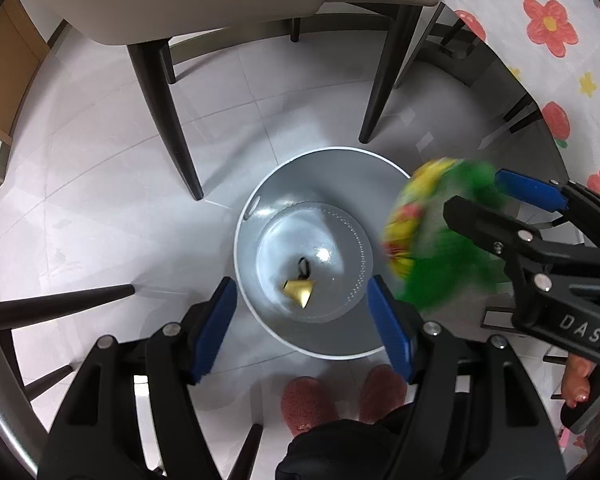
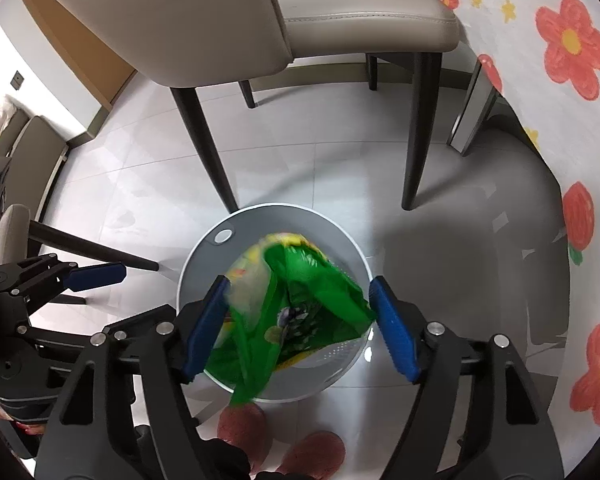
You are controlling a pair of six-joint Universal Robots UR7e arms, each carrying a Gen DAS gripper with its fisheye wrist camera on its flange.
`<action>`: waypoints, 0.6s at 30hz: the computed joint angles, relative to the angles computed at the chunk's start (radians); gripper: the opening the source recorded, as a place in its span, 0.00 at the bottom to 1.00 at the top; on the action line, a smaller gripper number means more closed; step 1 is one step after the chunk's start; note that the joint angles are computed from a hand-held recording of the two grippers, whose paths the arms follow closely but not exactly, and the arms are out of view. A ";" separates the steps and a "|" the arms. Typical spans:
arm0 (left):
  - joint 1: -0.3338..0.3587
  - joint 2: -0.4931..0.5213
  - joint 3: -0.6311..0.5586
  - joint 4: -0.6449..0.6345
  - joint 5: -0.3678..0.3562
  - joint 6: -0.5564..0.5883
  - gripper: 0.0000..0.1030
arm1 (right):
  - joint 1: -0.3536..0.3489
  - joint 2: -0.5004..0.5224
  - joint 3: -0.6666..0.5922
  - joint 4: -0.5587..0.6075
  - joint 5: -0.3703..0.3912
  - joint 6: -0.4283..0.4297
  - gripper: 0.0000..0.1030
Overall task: Collect trash
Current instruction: 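Open the right tool to drop the green snack bag into the bin, then return both tools to the table, left tool still holding the gold box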
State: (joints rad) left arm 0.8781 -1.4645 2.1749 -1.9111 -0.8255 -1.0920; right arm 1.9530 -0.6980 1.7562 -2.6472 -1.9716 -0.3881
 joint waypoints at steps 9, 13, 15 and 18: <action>-0.077 -0.044 -0.073 0.231 -0.042 -0.177 0.66 | 0.060 -0.060 -0.037 0.139 -0.006 0.074 0.69; -0.162 -0.051 -0.201 0.452 -0.080 -0.286 0.72 | 0.126 -0.128 -0.087 0.271 -0.009 0.149 0.69; -0.212 -0.041 -0.283 0.557 -0.089 -0.327 0.74 | 0.167 -0.167 -0.132 0.348 -0.005 0.196 0.69; -0.278 -0.003 -0.439 0.706 -0.103 -0.357 0.75 | 0.223 -0.209 -0.223 0.461 -0.007 0.261 0.69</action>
State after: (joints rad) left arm 0.5997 -1.4676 1.7362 -1.2048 -0.9283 -1.4492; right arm 2.1763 -0.9071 1.5328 -2.1861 -1.9791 -0.1273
